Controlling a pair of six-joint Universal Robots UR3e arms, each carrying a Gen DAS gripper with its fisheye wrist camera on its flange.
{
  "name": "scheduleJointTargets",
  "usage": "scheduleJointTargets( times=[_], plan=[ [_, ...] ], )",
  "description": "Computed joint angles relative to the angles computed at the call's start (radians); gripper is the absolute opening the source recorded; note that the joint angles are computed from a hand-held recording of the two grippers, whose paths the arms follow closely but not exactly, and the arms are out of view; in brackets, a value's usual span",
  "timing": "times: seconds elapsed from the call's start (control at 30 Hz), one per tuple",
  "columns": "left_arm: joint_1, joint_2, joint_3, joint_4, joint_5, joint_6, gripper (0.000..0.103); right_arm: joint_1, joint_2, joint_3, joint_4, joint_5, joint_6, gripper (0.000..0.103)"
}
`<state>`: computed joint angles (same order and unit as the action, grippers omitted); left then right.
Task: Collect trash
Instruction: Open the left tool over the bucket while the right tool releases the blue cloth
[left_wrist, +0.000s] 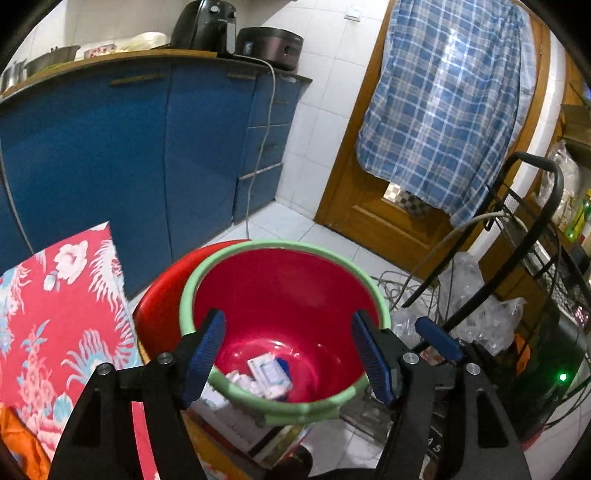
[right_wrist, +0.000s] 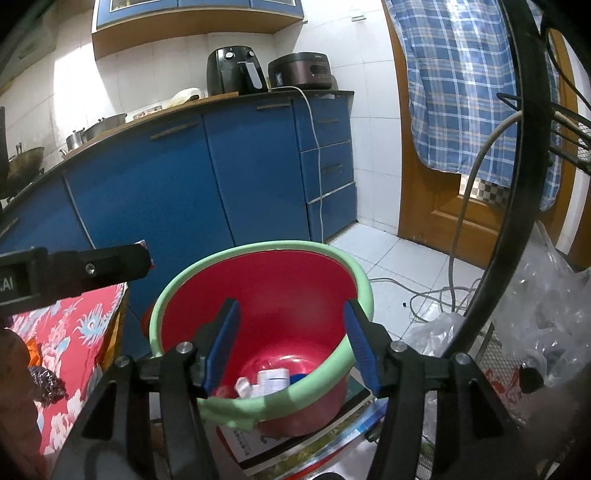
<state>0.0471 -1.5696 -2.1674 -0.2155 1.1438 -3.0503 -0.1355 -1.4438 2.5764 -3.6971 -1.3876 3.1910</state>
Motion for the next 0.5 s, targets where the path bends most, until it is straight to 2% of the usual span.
scheduleJointTargets(
  times=[0.3, 0.5],
  plan=[
    [0.110, 0.240, -0.150, -0.120, -0.043, 0.058, 0.072, 0.085, -0.162, 0.022, 0.140, -0.034, 0.013, 0.066],
    [0.261, 0.525, -0.241, -0.356, -0.135, 0.161, 0.074, 0.190, -0.280, 0.011, 0.265, -0.097, 0.052, 0.072]
  ],
)
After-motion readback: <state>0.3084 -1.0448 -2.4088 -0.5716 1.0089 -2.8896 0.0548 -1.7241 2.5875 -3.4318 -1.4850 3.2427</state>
